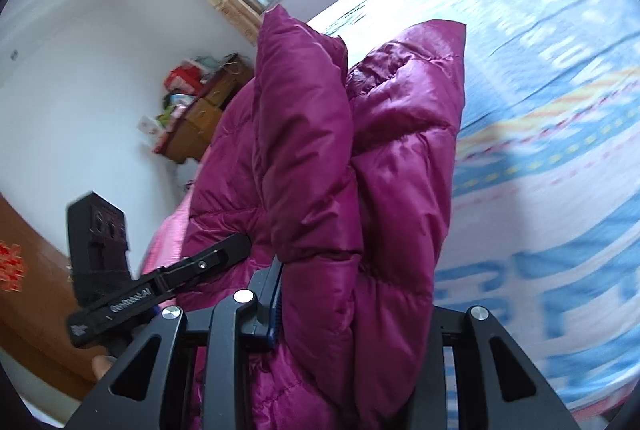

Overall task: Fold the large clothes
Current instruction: 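Lift the jacket bundle with both tools and carry it toward the bed end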

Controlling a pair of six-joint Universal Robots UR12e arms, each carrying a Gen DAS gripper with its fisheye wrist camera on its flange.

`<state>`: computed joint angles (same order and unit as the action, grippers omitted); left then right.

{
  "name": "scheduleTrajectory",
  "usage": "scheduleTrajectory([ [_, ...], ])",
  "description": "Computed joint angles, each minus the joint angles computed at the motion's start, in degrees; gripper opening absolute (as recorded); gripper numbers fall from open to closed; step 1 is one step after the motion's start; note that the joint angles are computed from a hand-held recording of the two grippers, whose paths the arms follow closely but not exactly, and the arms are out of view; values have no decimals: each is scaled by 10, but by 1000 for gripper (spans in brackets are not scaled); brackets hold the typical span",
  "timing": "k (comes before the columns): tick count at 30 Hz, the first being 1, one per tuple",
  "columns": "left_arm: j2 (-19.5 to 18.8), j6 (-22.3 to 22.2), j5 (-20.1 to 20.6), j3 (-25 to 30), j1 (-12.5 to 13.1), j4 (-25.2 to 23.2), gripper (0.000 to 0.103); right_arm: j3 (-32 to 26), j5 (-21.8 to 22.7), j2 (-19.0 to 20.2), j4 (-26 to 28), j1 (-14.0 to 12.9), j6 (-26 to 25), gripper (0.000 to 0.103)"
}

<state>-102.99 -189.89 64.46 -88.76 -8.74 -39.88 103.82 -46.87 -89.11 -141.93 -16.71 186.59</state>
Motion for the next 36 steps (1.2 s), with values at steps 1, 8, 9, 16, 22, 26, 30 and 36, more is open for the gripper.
scheduleTrajectory([
  [1, 4, 1, 6, -4, 1, 3, 63, -4, 13, 4, 6, 3, -1, 33],
  [8, 20, -31, 23, -28, 20, 21, 63, -32, 37, 32, 26, 35, -20, 33],
  [9, 22, -36, 28, -31, 21, 28, 62, -39, 43, 39, 29, 41, -23, 33],
  [16, 48, -92, 60, -64, 48, 74, 61, -105, 76, 90, 46, 90, -54, 33],
  [22, 77, -131, 99, -94, 76, 96, 61, -162, 99, 132, 72, 134, -94, 33],
  [26, 93, -147, 127, -110, 90, 108, 61, -201, 112, 163, 83, 161, -111, 33],
  [30, 106, -158, 145, -120, 101, 111, 61, -244, 122, 199, 85, 186, -112, 33],
  [36, 120, -165, 182, -129, 111, 109, 61, -274, 146, 230, 88, 208, -117, 33],
])
